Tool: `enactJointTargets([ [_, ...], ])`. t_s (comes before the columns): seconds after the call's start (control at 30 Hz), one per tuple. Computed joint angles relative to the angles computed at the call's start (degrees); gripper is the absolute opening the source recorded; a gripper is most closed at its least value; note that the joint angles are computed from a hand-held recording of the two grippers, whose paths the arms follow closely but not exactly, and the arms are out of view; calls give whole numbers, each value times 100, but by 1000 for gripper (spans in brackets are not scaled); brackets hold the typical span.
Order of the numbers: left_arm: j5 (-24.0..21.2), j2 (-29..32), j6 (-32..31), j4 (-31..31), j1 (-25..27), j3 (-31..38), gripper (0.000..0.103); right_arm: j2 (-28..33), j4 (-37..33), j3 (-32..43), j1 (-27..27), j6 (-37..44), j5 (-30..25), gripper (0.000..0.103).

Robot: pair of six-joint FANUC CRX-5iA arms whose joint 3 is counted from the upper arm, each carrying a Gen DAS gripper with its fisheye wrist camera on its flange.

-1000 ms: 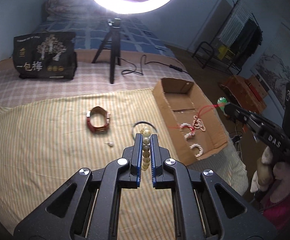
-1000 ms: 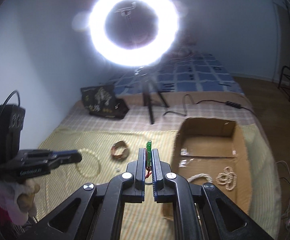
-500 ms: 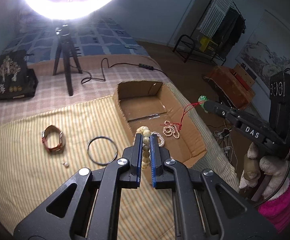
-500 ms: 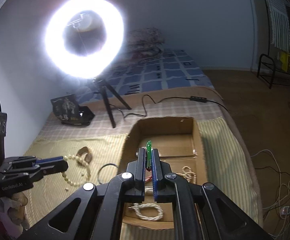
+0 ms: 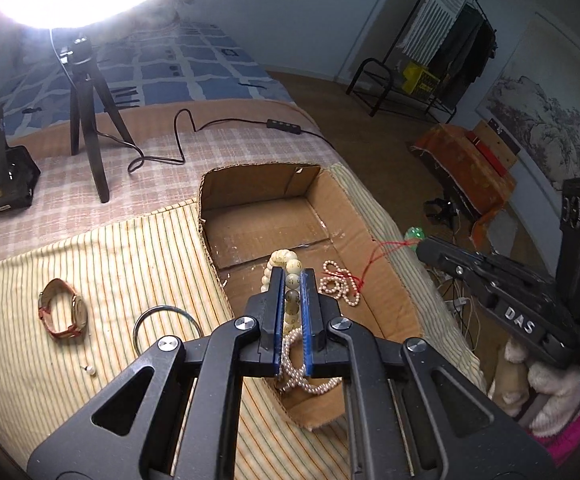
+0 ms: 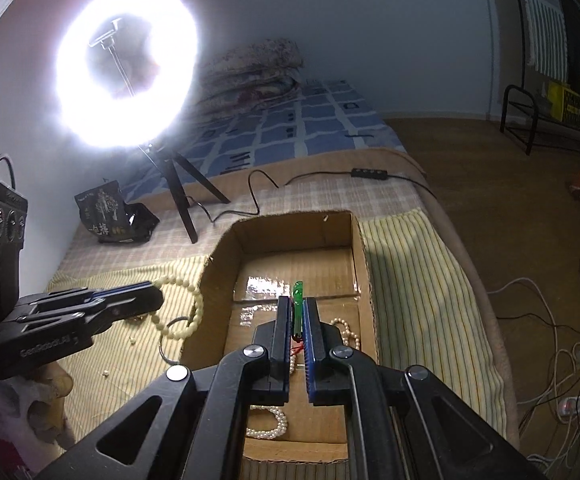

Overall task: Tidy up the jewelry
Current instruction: 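Open both grippers to drop the bracelet and pendant into the box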

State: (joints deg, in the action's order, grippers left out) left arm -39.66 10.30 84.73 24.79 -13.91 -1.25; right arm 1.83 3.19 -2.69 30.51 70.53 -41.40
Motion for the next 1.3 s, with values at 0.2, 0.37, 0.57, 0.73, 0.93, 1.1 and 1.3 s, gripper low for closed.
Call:
enactJointTargets([
  [0.2,-94,215,285,-360,-66,240,5,138,-135,91,-46,108,-132,3],
  [0.37,-116,323,401,-484,-84,326,5,233,-244,173,-69,196,-248,3],
  [0.57,-131,387,513,-646,-92,455,5,257,-289,188,-58,236,-294,4],
  [0.73,-113,412,567,-703,-89,522,5,246,-232,149,-16,226,-252,26],
  [0.93,-18,369,848,-1093,-135,602,58,192,515,-145,187,-276,-86,65],
  [1.1,-45,329,1156,-1542,-186,716,62,128,985,-334,233,-696,58,80],
  [1.3,-43,297,1345,-1698,-179,735,76,133,1213,-388,267,-868,81,89],
])
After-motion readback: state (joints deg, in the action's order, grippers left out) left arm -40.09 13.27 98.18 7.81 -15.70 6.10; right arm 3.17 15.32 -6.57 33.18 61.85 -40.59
